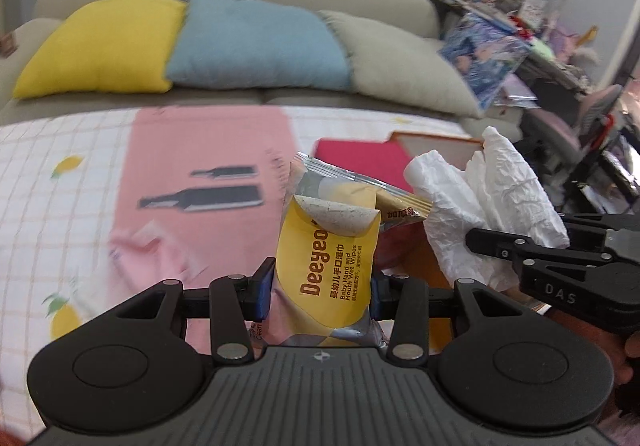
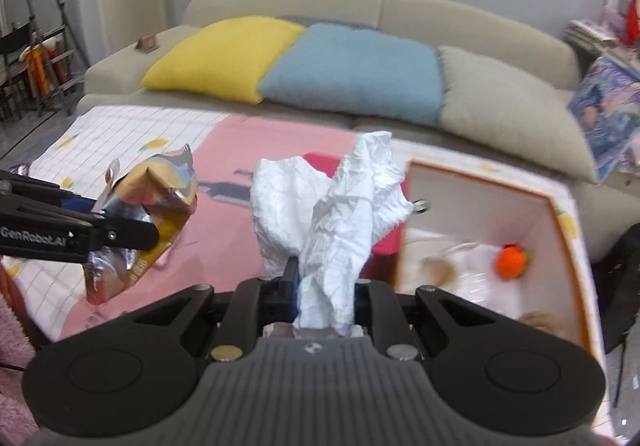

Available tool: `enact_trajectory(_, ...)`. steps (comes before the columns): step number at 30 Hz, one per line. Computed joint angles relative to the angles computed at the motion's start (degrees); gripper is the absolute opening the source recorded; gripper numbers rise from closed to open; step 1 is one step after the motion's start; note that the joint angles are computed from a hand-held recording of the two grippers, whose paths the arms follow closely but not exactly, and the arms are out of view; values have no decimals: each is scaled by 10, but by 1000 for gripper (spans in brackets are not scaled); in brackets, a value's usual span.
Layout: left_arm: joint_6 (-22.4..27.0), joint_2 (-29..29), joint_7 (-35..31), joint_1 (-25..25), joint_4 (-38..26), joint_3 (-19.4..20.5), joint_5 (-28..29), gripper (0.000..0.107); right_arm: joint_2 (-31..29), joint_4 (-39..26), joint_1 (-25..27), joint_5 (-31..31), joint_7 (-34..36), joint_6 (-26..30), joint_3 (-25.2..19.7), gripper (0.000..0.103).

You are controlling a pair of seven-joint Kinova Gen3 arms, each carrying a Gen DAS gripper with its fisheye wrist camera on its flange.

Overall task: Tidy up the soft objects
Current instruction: 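Lift the snack bag and tissue and carry both over the white box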

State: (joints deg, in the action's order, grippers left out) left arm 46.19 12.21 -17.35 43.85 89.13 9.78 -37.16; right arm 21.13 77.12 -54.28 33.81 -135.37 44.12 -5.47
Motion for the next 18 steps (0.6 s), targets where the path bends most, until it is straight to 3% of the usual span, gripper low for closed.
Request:
enact_trajectory(11, -26, 97, -186, 5, -172, -7, 52, 44, -44, 60, 16, 117, -92, 18, 16, 12)
enact_trajectory(18, 10, 181, -306, 10, -314, -15, 109, 44, -54, 77, 68, 104, -108, 29, 3, 12)
